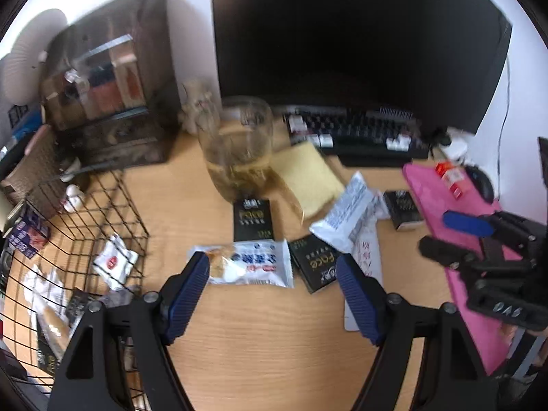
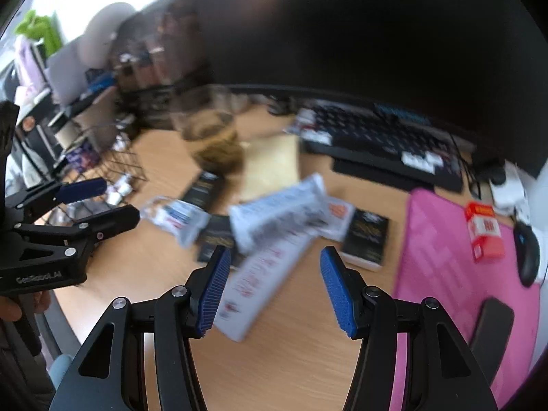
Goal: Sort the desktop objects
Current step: 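Swing both grippers back over the desk toward the snacks, then grasp a black Face tissue pack with the left gripper while the right gripper grasps another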
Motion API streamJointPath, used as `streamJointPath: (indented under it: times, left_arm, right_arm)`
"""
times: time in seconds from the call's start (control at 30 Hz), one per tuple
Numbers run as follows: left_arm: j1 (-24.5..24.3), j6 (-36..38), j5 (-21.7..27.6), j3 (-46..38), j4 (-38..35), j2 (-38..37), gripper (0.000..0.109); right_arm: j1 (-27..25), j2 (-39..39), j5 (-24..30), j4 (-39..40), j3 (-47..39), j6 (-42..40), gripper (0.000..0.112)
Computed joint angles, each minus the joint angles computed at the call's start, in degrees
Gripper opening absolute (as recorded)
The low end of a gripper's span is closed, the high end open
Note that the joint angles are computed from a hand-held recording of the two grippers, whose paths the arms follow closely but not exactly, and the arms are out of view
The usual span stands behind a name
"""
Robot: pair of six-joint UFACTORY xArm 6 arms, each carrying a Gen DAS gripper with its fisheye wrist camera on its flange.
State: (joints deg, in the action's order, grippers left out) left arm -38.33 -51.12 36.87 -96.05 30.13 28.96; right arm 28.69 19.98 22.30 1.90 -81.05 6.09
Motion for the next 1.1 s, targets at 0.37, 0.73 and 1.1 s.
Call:
streamJointPath:
  times: [0.37,0.73,1.1]
  left_arm:
    - [1.8,2.6,3.53,-6.65,-5.12,7.52,0.079]
    - [2.62,10.7,6.38,-21.33,-10.4,17.7,0.079]
    - [4.95,14.61,14.4,-39.08,-13.6,30.04,0.079]
  right_arm:
    - [-2.69,4.34,1.0,0.91,-2.36,-1.0,0.056]
    - [-5.46,13.23,6.72,-5.47,-13.28,6.01,0.056]
    - [-6.49,19.92,10.14,-5.37,-21.92,6.19,0.056]
